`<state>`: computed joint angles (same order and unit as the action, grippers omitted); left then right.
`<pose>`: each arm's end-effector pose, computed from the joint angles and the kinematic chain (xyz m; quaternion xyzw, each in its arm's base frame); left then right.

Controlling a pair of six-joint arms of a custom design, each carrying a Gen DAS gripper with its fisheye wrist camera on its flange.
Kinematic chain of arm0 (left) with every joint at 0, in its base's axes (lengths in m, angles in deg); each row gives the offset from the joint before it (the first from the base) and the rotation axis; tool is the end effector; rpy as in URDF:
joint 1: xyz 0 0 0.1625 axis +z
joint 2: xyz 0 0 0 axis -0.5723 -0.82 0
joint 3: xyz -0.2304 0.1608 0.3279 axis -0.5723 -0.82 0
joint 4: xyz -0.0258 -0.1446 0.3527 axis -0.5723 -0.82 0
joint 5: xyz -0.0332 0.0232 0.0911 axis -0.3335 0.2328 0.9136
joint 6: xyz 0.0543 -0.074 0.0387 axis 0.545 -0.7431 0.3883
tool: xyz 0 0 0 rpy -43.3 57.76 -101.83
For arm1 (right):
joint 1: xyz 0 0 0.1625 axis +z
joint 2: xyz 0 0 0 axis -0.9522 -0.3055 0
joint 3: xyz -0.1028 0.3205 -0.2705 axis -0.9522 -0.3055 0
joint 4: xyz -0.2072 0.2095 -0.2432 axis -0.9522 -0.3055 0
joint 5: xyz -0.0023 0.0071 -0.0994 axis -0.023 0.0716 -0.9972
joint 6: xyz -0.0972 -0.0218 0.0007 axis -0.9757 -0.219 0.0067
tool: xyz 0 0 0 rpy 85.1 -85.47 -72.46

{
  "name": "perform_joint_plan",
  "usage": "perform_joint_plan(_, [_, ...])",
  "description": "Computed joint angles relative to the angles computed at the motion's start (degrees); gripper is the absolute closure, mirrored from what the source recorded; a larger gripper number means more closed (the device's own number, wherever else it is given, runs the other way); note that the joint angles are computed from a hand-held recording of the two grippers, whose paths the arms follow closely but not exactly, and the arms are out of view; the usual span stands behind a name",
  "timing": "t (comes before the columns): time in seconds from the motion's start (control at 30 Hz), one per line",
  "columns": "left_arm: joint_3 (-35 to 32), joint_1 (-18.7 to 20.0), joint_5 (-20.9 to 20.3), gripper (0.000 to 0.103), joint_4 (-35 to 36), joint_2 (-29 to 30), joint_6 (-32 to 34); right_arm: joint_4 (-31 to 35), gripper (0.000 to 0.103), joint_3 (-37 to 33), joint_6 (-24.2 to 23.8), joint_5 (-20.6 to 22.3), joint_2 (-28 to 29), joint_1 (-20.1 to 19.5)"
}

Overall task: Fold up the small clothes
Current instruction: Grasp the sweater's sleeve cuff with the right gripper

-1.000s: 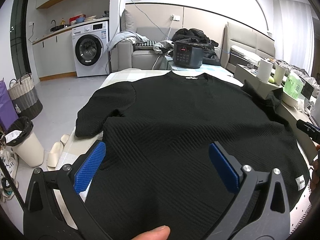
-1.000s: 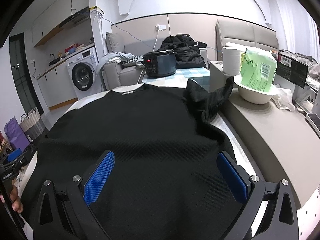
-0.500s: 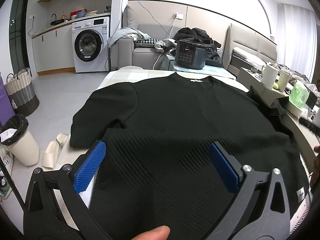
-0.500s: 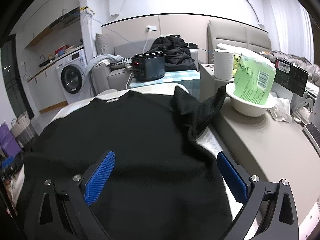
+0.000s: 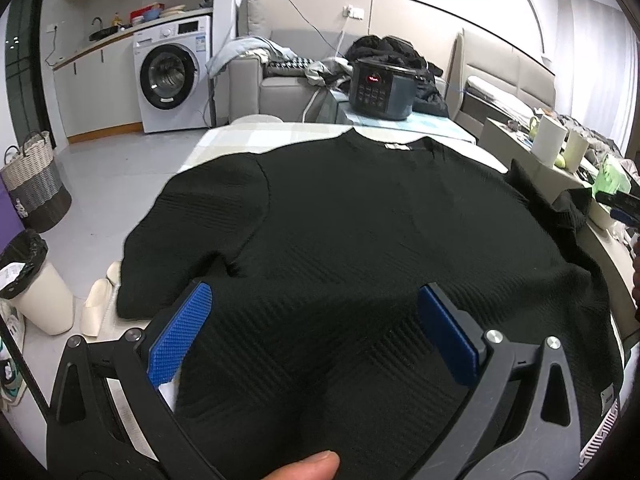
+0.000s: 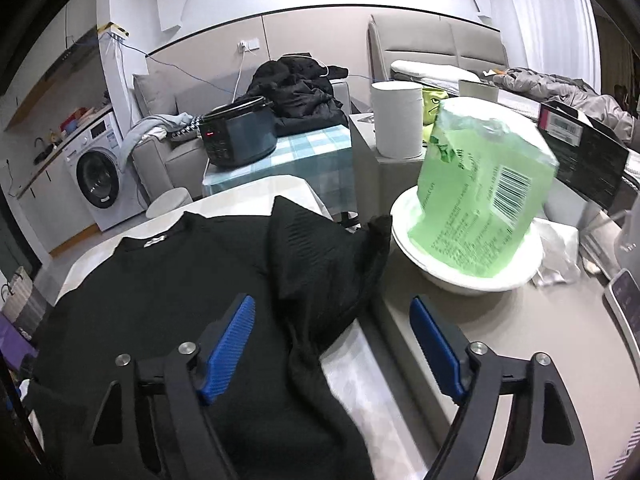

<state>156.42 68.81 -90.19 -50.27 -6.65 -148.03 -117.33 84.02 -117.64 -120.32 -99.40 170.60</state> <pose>-0.3197 -0.4899 0.1671 -0.0549 0.7889 -0.4704 0.3916 0.1868 -0.6433 0.3854 0.1958 -0.8775 0.3500 0.2628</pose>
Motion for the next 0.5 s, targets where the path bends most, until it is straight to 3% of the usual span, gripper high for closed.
perform_joint_plan(0.13, [-0.5, 1.66, -0.38, 0.001, -9.01, 1.33, 8.84, 2.42, 0.028, -4.53, 2.09, -2.04, 3.2, -0.27])
perform_joint_plan(0.23, [-1.73, 2.4, -0.43, 0.001, -11.76, 2.5, 12.19, 0.54, 0.029, -7.31, 0.99, -6.69, 6.34, 0.12])
perform_joint_plan(0.43, [-4.57, 3.84, -0.95, 0.001, -16.19, 4.85, 18.44, 1.37, 0.03, -9.2, 1.17, -7.76, 8.09, -0.28])
perform_joint_plan(0.5, [-5.93, 4.07, -1.25, 0.001, -16.57, 5.94, 19.85, 1.87, 0.036, -9.84, 1.45, -7.67, 8.6, -0.5])
